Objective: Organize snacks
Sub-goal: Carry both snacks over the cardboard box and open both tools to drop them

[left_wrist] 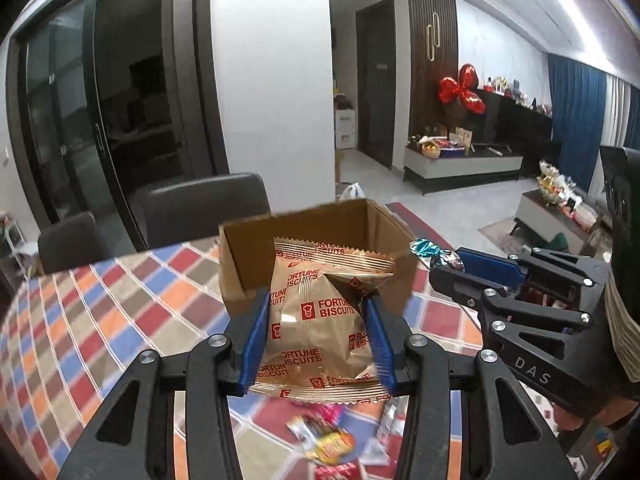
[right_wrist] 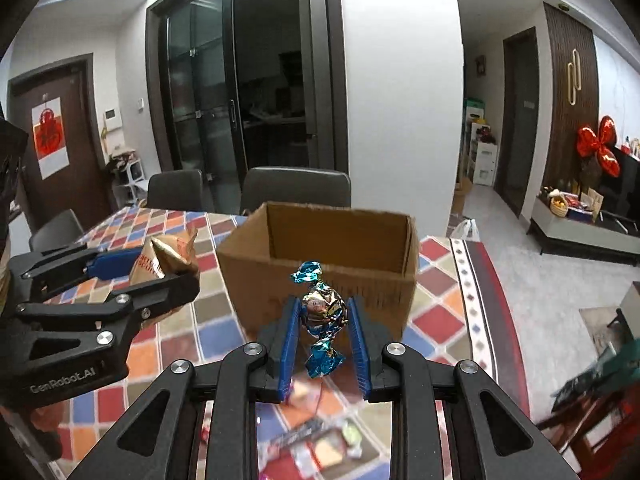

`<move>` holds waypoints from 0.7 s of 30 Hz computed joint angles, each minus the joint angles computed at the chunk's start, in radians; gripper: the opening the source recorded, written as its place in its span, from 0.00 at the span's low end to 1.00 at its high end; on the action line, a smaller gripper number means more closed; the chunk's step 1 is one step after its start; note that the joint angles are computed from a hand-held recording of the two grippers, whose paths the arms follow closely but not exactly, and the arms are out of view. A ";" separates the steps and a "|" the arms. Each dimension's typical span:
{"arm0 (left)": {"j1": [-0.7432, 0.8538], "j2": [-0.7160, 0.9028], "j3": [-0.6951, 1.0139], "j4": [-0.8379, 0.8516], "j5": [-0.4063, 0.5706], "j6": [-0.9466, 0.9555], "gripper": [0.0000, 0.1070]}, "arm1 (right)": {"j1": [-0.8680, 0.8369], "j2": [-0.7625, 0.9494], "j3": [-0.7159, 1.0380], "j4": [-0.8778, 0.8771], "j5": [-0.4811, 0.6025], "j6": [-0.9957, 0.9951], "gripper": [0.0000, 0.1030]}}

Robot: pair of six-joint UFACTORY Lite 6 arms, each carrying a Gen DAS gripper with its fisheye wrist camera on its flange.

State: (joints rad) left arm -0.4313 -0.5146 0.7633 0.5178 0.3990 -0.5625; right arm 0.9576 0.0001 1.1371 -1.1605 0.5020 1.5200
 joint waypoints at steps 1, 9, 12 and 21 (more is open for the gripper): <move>0.025 0.036 0.030 -0.042 -0.010 0.055 0.42 | -0.018 0.022 0.031 0.034 -0.010 -0.042 0.25; 0.187 0.393 0.347 -0.424 -0.020 0.489 0.43 | -0.166 0.262 0.366 0.363 -0.011 -0.452 0.25; 0.211 0.518 0.457 -0.489 0.002 0.549 0.43 | -0.196 0.347 0.476 0.467 0.003 -0.572 0.25; 0.235 0.742 0.687 -0.448 0.067 0.432 0.67 | -0.264 0.541 0.721 0.608 0.047 -0.726 0.30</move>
